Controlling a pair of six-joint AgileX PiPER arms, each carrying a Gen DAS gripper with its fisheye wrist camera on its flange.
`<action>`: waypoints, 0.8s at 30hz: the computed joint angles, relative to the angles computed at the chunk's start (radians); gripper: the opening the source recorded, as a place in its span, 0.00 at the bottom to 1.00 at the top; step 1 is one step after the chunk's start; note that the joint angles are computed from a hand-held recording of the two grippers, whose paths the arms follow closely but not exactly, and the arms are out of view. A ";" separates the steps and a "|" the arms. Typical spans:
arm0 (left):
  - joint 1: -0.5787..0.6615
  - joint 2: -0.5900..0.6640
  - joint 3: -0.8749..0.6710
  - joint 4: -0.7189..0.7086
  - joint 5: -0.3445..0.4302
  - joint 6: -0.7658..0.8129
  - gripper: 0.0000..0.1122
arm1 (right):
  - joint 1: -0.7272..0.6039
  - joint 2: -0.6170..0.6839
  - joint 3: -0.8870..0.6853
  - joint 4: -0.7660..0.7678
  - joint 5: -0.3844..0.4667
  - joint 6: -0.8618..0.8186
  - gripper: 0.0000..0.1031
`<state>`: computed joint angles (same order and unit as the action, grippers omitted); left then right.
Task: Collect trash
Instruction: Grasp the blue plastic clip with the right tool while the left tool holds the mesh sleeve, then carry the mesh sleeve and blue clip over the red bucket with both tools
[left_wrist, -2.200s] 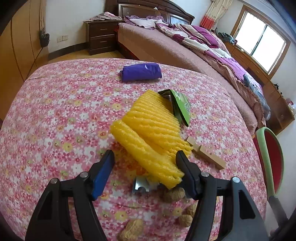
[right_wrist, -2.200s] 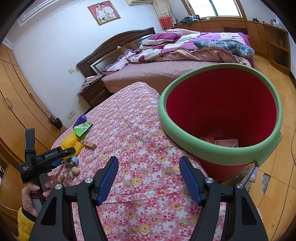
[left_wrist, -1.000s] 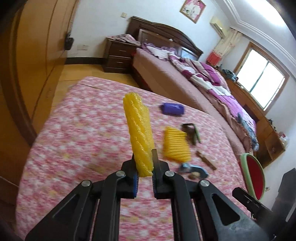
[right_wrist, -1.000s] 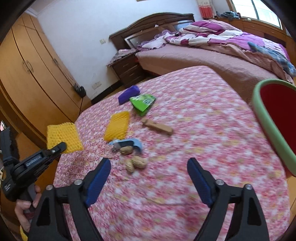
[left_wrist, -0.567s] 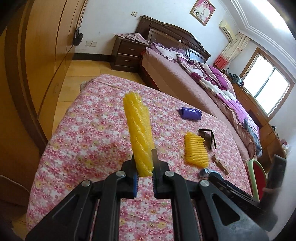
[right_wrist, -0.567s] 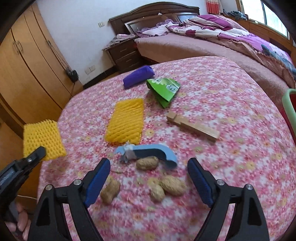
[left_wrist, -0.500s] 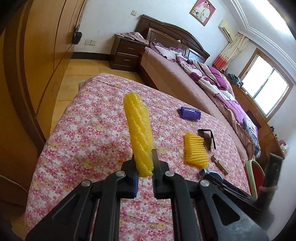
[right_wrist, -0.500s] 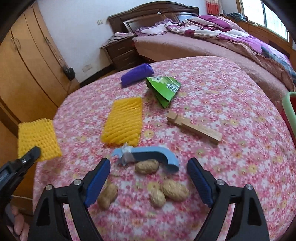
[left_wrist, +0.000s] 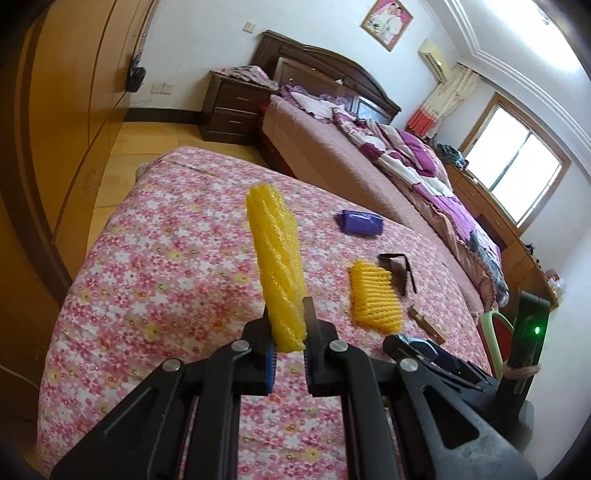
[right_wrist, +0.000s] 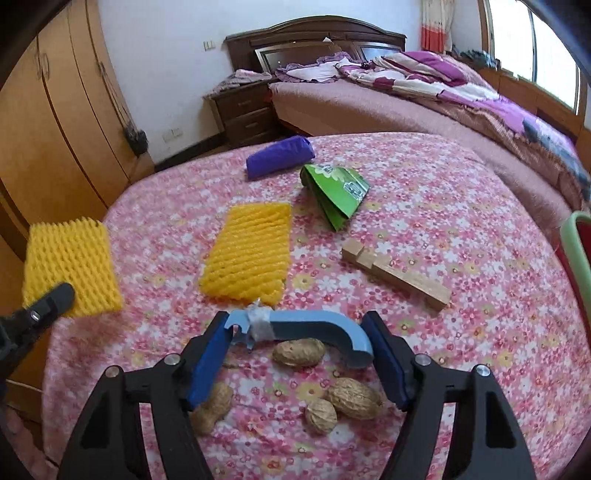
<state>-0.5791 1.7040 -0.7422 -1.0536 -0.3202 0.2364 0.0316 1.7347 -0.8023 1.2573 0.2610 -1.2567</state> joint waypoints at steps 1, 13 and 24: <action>-0.009 -0.003 -0.003 -0.015 -0.003 0.018 0.09 | -0.017 -0.006 0.002 0.037 0.029 -0.035 0.72; -0.095 -0.026 -0.049 -0.070 -0.002 0.062 0.09 | -0.316 -0.183 0.052 0.051 0.353 -0.103 0.72; -0.222 -0.021 -0.140 -0.233 0.008 0.220 0.09 | -0.668 -0.273 0.059 -0.018 0.566 -0.129 0.72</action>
